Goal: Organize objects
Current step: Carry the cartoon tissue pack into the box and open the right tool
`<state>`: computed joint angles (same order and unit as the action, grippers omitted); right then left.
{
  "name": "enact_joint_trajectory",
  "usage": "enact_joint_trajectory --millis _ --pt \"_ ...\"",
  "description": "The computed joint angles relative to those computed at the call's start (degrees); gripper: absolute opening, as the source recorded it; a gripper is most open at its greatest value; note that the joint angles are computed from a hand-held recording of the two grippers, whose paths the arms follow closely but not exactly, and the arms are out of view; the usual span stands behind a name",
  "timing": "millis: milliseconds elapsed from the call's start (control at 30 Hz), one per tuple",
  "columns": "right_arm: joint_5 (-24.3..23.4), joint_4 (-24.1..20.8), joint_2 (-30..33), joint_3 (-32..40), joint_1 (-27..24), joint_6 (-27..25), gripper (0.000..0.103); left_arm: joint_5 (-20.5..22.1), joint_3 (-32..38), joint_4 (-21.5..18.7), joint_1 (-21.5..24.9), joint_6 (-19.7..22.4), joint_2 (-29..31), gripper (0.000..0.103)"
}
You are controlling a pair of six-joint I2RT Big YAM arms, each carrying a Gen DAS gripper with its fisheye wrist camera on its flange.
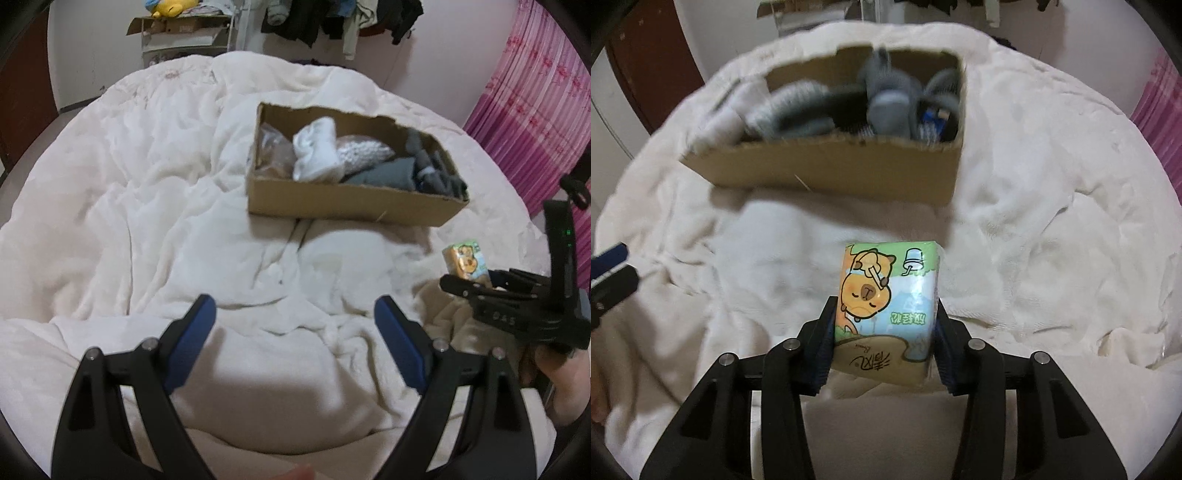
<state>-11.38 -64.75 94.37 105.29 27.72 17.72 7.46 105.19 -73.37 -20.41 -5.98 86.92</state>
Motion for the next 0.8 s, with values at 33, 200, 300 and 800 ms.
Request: enact_joint_trajectory --millis 33,200,300,800 --pt "-0.70 0.39 -0.62 -0.04 -0.28 0.41 0.048 0.25 0.23 0.13 0.01 0.01 0.00 0.089" --pt "-2.78 1.13 -1.84 1.63 -0.61 1.49 0.048 0.72 3.11 -0.52 0.05 1.27 0.50 0.089" --pt "-2.97 0.19 -1.51 5.20 -0.52 1.46 0.048 0.23 5.11 -0.78 -0.01 2.53 1.23 0.089" --pt "-1.55 -11.26 18.97 41.06 -1.07 -2.34 0.049 0.33 20.55 -1.21 0.74 4.97 11.50 0.089"
